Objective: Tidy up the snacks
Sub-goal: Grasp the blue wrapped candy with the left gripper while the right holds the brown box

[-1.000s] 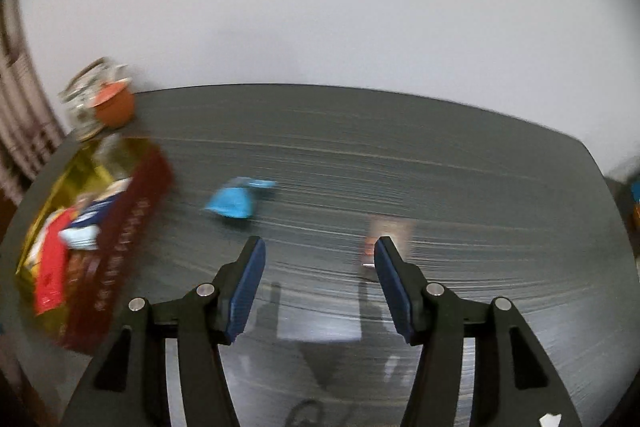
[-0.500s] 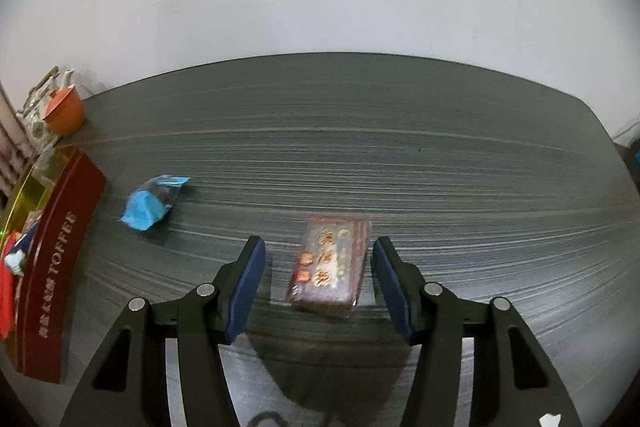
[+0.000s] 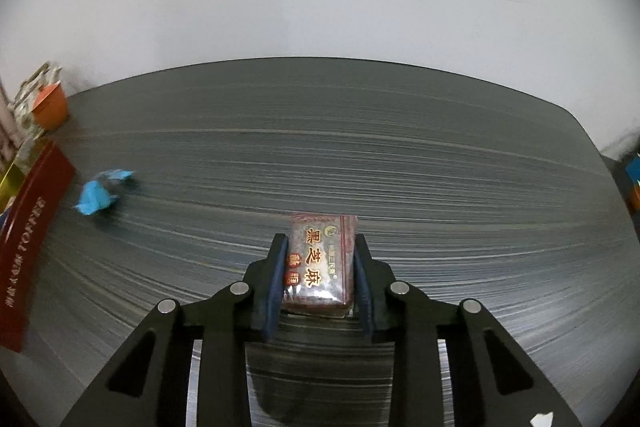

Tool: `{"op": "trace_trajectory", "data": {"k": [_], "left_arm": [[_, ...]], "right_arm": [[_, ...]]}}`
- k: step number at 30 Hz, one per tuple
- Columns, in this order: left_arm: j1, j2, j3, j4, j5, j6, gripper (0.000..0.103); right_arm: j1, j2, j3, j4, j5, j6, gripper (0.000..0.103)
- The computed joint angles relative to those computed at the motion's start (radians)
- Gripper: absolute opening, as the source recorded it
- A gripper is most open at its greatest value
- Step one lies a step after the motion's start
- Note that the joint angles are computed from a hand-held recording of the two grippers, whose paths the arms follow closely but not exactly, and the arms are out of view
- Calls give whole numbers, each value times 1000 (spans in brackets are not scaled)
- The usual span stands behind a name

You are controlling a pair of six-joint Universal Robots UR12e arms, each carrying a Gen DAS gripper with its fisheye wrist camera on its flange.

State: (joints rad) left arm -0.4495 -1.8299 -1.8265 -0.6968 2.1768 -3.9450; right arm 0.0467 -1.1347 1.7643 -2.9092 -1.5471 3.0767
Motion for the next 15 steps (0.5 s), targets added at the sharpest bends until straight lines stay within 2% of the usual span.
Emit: {"op": "trace_trajectory", "data": {"k": [7,15], "left_arm": [[-37,-68,98,63,-27,140,85],[-55,-164,219,97,-107,256,85]], "right_arm": [[-52,-19,28,-9,-17,6,28],[-57,-18,31,-8,-15,16,28]]}}
